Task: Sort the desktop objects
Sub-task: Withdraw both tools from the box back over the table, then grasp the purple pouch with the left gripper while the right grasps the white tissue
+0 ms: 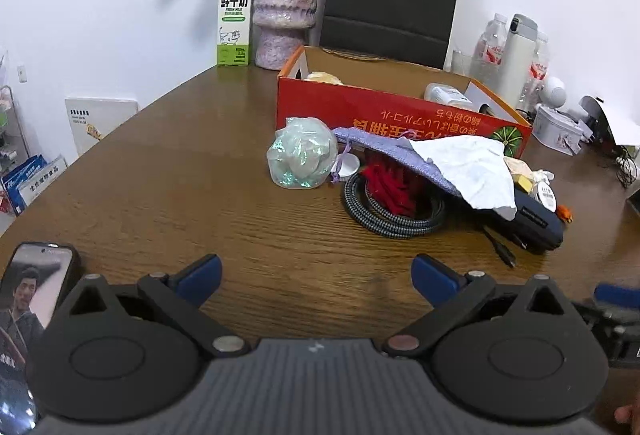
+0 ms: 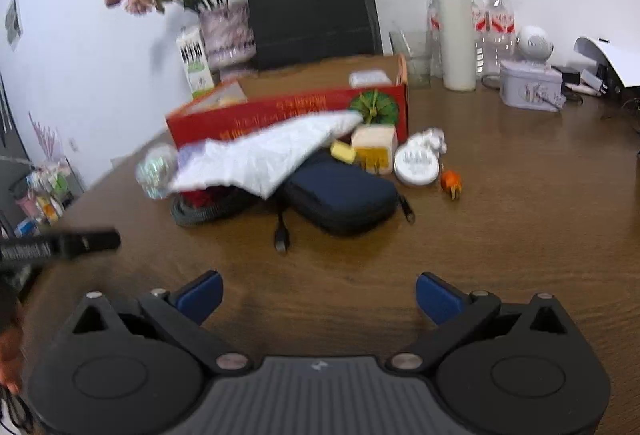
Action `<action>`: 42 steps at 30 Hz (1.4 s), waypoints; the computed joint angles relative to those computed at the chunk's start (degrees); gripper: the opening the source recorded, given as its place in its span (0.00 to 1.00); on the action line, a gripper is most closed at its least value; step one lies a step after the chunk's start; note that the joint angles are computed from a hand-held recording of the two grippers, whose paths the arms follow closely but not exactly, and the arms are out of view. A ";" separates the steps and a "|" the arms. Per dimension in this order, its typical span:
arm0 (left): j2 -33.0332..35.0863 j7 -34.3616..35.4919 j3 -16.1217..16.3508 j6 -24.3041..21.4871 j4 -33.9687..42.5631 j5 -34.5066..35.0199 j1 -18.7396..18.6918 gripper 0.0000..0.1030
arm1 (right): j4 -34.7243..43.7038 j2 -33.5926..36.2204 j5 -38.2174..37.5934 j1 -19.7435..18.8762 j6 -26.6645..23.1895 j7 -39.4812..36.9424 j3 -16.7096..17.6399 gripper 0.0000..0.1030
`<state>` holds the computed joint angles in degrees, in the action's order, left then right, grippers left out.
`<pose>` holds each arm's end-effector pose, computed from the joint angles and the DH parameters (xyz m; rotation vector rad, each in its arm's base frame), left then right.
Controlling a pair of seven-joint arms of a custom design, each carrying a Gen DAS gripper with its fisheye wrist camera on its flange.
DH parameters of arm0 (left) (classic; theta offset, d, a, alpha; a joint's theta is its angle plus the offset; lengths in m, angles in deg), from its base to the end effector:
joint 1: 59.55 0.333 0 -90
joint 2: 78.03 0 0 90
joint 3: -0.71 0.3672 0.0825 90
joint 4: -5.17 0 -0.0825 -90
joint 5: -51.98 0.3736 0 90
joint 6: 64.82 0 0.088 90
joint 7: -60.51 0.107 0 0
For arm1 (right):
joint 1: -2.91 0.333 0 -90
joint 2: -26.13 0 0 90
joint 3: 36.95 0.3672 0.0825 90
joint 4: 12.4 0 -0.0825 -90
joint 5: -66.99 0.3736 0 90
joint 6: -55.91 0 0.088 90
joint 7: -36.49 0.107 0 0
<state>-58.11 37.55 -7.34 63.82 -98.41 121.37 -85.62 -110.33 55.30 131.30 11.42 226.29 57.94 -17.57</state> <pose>0.5726 -0.3433 0.4302 -2.0495 1.0523 -0.6416 0.6737 0.2386 0.4113 -1.9328 1.1195 -0.3073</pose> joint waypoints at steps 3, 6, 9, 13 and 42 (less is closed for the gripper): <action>0.43 1.10 -0.08 0.41 0.44 0.35 -0.13 1.00 | -0.11 -0.12 3.13 -2.09 -2.19 -0.66 1.34 1.00; 0.79 4.59 0.04 1.09 0.75 0.54 0.06 1.00 | -0.02 -0.27 8.10 -2.50 -2.24 -3.56 1.54 1.00; 1.11 4.44 0.59 3.44 0.91 1.24 0.68 1.00 | 0.12 -0.54 12.91 -1.71 -1.07 -7.21 0.99 1.00; 1.46 2.46 1.35 8.10 0.67 2.12 1.88 1.00 | 0.14 -0.78 13.65 0.75 -0.07 -7.83 -1.39 1.00; 3.74 4.69 4.45 19.94 4.47 3.07 5.21 0.83 | 22.15 11.44 -15.96 7.30 -4.06 14.79 -5.18 0.84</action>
